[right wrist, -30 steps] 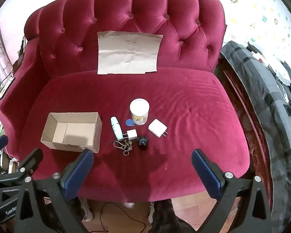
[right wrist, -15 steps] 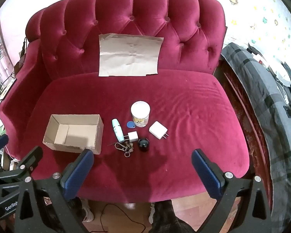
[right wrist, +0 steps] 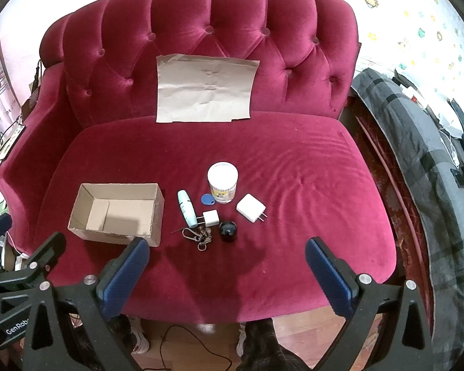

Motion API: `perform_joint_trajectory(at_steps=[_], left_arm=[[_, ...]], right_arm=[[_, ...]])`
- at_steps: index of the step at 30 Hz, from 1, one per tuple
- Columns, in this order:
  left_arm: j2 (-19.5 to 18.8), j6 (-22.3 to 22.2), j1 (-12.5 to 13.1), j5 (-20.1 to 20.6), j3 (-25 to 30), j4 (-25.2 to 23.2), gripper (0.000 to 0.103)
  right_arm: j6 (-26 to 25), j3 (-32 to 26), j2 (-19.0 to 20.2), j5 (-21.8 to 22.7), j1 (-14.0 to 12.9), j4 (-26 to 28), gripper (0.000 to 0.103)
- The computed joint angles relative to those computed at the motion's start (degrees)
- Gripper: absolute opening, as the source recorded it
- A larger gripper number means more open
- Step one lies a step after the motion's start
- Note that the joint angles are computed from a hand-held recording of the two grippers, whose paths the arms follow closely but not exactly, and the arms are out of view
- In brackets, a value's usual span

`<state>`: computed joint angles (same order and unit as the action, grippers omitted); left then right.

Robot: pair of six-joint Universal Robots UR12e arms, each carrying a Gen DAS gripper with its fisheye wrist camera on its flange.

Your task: Organize rigid objects

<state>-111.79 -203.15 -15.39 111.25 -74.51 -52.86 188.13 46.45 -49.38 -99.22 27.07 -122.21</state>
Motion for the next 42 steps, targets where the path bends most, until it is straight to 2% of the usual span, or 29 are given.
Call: perform_joint_trajectory(at_steps=[42], left_arm=[[0.23, -0.34, 0.18, -0.27, -0.35, -0.31, 0.103]], right_arm=[[-0.50, 0.14, 0.01, -0.74, 0.16, -0.56, 0.103]])
